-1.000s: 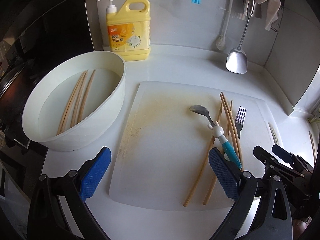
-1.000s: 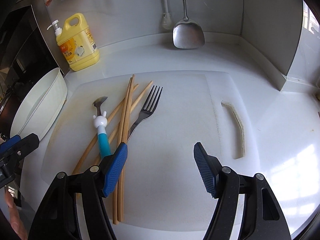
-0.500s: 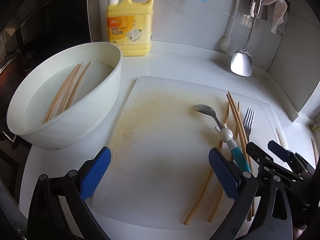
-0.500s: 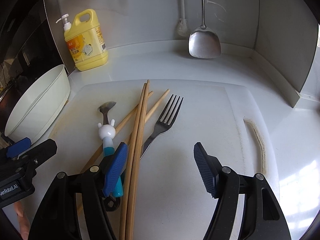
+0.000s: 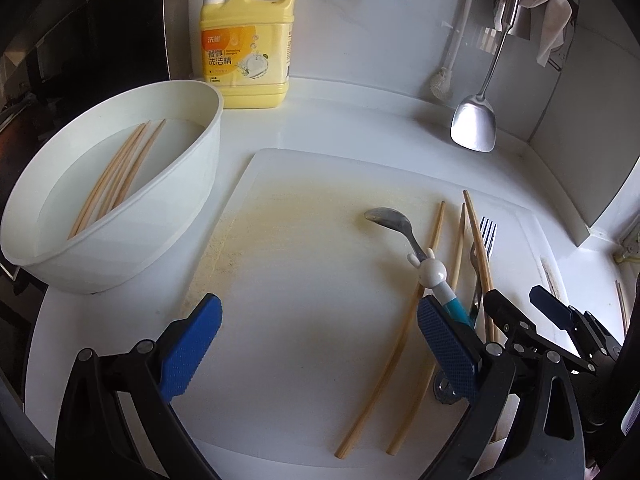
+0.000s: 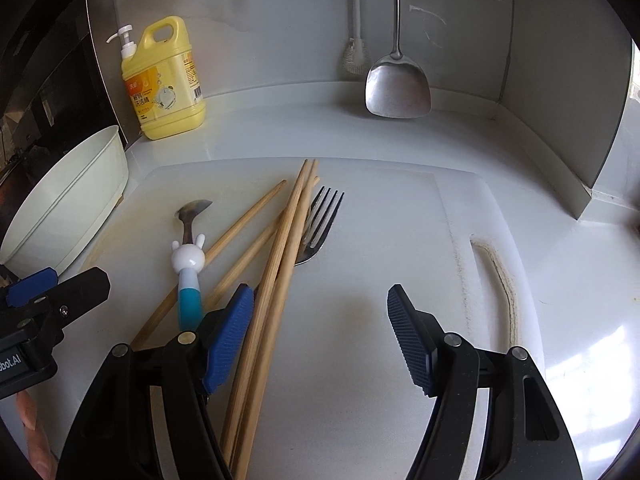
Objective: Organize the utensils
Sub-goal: 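Move the left tool toward the teal-handled bunny spoon on the board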
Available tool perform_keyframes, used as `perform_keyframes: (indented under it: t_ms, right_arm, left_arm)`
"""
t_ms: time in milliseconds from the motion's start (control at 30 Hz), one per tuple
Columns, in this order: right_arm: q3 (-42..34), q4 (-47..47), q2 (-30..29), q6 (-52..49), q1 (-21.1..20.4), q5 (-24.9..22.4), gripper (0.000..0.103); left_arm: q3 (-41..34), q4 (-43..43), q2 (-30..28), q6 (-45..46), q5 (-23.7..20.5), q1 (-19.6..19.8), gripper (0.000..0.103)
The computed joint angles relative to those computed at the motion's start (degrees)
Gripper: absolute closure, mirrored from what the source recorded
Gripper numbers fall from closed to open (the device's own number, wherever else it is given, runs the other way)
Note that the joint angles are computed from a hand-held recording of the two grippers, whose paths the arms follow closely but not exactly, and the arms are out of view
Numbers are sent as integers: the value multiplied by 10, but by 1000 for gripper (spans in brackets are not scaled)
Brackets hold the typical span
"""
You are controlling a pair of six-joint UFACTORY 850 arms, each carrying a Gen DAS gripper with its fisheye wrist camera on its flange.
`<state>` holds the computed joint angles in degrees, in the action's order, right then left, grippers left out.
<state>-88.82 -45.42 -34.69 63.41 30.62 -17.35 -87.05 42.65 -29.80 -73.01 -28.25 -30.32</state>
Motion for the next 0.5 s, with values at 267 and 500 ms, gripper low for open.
perform_keyframes:
  t_ms: [267,500]
  right_arm:
    - [12,-5,7,9,-10,1,37]
    - [29,-37,17,49,-19,12,37]
  left_arm:
    - [-35,-23,-24,24,2,-9,7]
    - [-71,-39,-50,46,-12,-16,7]
